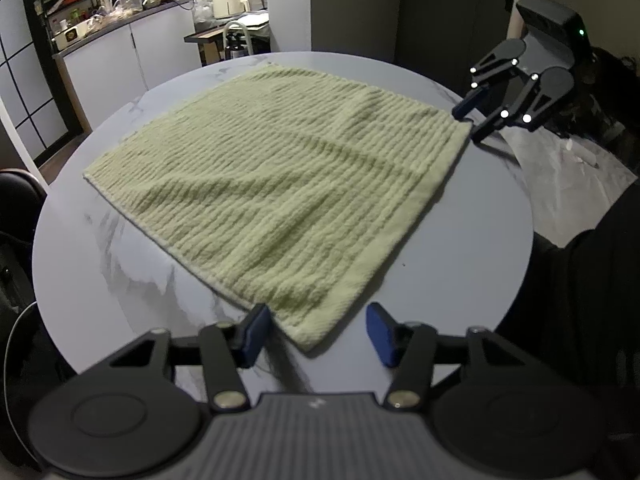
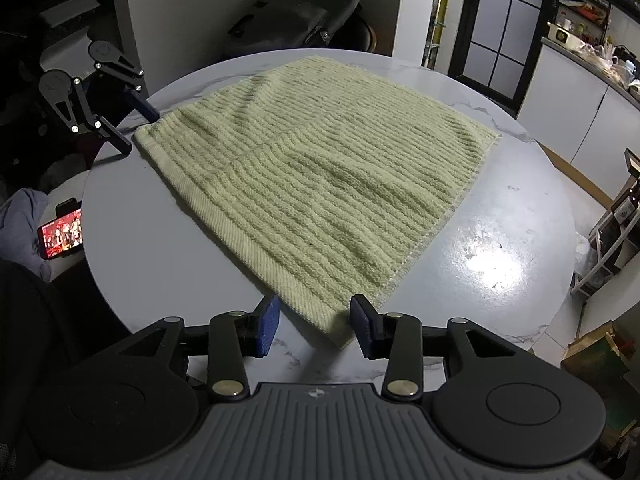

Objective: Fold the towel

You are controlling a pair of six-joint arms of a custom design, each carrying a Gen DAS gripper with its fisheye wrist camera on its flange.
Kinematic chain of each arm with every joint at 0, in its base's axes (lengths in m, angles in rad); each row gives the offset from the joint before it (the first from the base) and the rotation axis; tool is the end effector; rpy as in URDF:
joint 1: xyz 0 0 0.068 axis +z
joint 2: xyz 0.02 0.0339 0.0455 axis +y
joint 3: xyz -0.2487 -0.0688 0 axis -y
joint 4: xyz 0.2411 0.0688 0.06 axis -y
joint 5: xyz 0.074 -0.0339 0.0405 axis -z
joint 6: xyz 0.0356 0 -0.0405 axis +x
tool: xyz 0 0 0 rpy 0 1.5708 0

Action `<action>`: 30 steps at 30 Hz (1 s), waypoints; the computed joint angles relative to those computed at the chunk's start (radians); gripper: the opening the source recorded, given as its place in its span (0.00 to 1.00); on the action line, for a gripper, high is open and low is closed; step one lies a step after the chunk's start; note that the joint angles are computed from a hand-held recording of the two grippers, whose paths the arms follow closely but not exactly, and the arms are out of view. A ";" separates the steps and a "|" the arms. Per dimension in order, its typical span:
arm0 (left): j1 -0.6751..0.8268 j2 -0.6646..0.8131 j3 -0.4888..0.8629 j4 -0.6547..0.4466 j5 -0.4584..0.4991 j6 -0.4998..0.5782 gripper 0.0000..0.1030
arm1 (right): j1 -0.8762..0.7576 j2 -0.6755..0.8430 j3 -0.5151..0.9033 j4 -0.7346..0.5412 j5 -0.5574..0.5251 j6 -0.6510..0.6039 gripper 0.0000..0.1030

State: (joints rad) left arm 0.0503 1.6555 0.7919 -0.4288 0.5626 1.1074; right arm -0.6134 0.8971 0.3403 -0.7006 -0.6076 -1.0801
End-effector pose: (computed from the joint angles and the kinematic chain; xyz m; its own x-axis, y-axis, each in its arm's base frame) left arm 0.2725 -0.0053 0.1169 -0.3363 0.7407 -0.5816 0.9054 0.4242 0.0166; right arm 0.1205 -0.0600 0.1332 -0.6565 -0.4234 -0.6243 -0.5312 0.8471 -0.0160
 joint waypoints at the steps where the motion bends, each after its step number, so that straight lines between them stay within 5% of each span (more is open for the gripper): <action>1: 0.003 -0.003 -0.002 0.001 0.000 0.001 0.38 | -0.006 -0.001 -0.003 0.008 -0.002 0.009 0.36; 5: 0.012 -0.018 -0.017 -0.001 0.008 0.020 0.20 | -0.017 -0.004 -0.006 0.020 0.000 0.019 0.19; 10: 0.016 -0.046 -0.054 0.013 0.025 0.053 0.14 | 0.011 -0.054 -0.027 0.049 0.033 0.055 0.05; 22: 0.066 -0.217 -0.133 0.000 0.043 0.090 0.14 | 0.005 -0.238 -0.030 -0.012 -0.003 0.062 0.05; 30: 0.099 -0.305 -0.121 -0.097 0.068 0.095 0.14 | -0.121 -0.199 0.076 -0.164 -0.141 -0.028 0.05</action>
